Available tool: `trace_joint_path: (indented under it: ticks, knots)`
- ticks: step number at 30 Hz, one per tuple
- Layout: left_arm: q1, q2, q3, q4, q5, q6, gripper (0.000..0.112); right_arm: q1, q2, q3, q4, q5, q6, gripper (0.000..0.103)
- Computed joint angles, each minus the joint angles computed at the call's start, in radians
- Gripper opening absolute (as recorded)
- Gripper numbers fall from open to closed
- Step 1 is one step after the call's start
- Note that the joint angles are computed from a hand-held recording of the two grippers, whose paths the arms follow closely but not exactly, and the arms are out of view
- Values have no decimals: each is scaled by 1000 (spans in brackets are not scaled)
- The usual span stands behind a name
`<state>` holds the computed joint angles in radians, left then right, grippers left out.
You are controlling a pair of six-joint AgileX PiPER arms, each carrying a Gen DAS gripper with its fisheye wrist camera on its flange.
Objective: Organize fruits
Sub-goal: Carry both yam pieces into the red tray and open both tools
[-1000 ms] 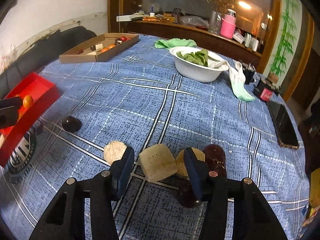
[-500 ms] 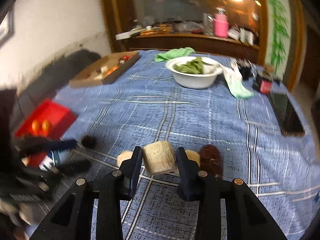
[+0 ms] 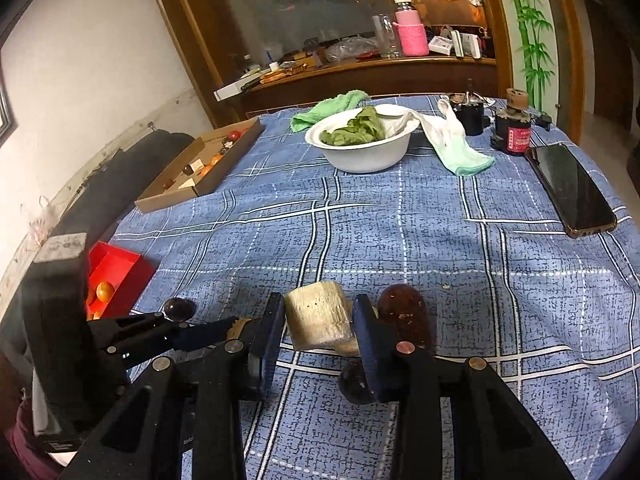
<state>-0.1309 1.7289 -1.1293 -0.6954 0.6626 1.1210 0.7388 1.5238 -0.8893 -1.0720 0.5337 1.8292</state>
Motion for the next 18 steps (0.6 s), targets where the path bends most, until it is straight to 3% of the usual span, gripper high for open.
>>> trace_joint_path:
  ticks: [4, 8, 15, 18]
  knots:
    - [60, -39, 10, -56, 37, 21, 30, 21, 21, -16, -9, 27, -11, 38]
    - [195, -113, 40, -131, 128, 71, 30, 33, 44, -31, -5, 41, -27, 38]
    - [551, -165, 1, -200, 312, 115, 30, 60, 72, -48, -22, 72, -18, 38]
    - [700, -146, -44, -246, 341, 125, 30, 84, 91, -67, -31, 106, -24, 38]
